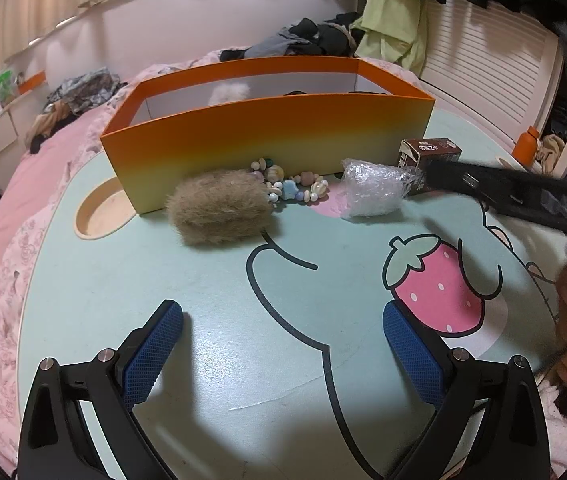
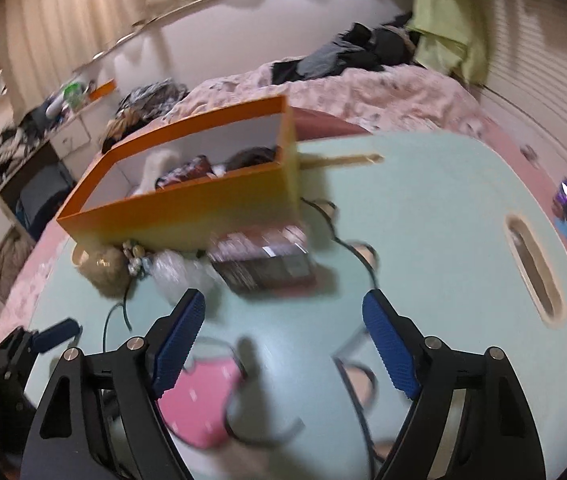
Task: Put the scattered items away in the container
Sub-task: 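Grasp the brown printed card box with the right gripper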
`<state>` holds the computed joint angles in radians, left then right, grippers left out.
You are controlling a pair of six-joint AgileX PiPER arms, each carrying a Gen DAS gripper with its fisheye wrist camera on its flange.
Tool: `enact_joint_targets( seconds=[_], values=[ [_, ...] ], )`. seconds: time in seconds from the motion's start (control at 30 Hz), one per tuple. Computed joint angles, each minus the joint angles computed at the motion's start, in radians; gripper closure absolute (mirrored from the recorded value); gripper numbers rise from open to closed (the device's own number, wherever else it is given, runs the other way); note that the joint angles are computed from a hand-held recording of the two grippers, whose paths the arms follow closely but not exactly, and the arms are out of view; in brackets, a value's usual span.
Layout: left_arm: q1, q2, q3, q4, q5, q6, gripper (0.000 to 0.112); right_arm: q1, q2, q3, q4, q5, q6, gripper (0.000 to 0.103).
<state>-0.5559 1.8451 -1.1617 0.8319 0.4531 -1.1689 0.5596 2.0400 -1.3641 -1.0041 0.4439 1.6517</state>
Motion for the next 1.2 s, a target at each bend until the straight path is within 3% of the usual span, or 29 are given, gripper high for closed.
enact_joint_targets(
  seconds=[0.13,0.2,0.23,0.27,0.43,0.6,0.87,1.0,1.2],
  values=[
    [0.000,0.000,-0.001,0.000,0.000,0.001,0.012,0.002,0.083,-0.175,0.109,0.116,-0.170,0.022],
    [0.000,-0.001,0.001,0.000,-0.001,0.000,0.012,-0.007,0.103,-0.209,0.130,0.130,-0.199,0.022],
    [0.000,-0.001,0.001,0.000,-0.001,0.000,0.012,-0.017,0.101,-0.203,0.152,0.100,-0.217,0.038],
    [-0.001,-0.001,0.002,0.001,0.000,-0.002,0.012,-0.030,0.094,-0.187,0.177,0.060,-0.236,0.045],
    [0.000,0.001,0.000,0.000,-0.001,0.000,0.012,-0.031,-0.002,-0.011,-0.024,-0.065,0.031,0.045],
    [0.000,0.000,0.001,0.000,-0.001,0.000,0.012,0.022,-0.118,0.160,-0.305,-0.064,0.358,0.045],
    [0.001,-0.001,0.002,0.000,-0.002,0.001,0.012,0.101,-0.097,0.171,-0.228,0.051,0.249,0.045],
    [0.001,0.001,0.000,-0.001,-0.003,0.002,0.012,0.069,-0.065,0.142,-0.113,0.013,0.133,0.042],
    [0.021,-0.024,0.023,-0.041,-0.061,0.023,0.012,0.060,-0.038,0.139,-0.179,0.002,0.192,0.044]
  ],
)
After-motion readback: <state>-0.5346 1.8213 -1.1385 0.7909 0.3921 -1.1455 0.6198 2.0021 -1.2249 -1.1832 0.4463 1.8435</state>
